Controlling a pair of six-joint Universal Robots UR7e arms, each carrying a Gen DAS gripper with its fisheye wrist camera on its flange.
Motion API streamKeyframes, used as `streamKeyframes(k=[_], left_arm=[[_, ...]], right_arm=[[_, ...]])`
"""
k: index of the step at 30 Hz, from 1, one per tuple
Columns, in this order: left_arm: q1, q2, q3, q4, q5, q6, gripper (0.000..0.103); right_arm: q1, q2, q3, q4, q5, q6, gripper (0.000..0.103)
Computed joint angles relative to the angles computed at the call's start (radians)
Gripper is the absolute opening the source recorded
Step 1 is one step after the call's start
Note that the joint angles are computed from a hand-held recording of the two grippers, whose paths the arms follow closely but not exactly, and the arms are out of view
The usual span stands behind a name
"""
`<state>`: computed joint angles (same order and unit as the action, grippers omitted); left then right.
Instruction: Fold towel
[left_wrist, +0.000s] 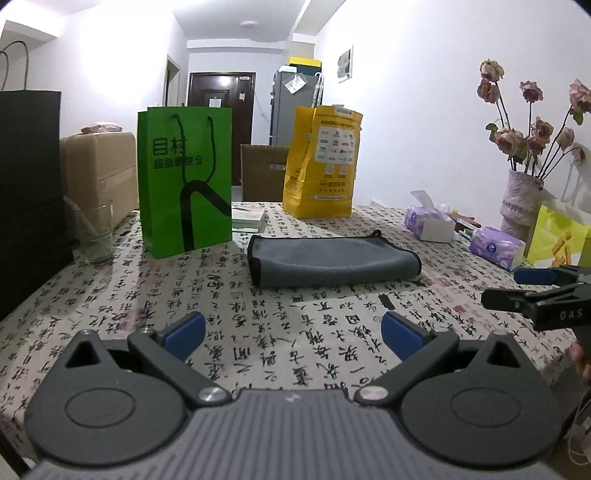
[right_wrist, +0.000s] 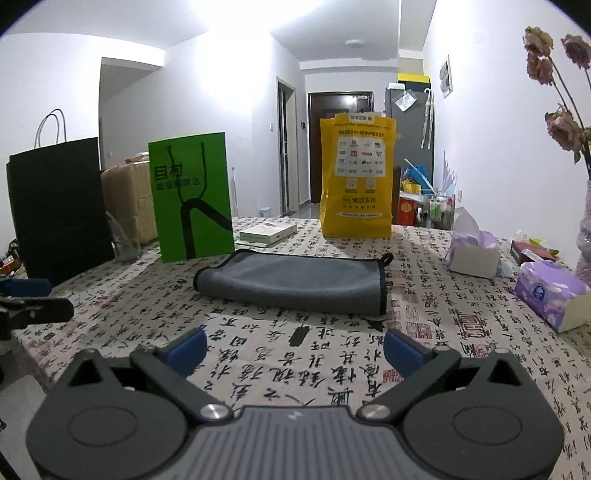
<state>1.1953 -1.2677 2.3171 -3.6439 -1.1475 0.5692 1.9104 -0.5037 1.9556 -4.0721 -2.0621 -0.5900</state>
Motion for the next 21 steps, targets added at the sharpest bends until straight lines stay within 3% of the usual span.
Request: streamKeyframes(k=[10, 21], left_arm=[[-0.004, -0.040, 0.089, -0.053, 0.054, -0.036, 0.103], [-0.080, -0.068, 0.231, -0.125, 0.139, -0.050, 0.103]], right_arm=[[0.029, 0.015, 0.103, -0.075, 0.006, 0.060, 0.103], [0.081, 0.028, 0.206, -0.191, -0.050, 0.113, 0.103]])
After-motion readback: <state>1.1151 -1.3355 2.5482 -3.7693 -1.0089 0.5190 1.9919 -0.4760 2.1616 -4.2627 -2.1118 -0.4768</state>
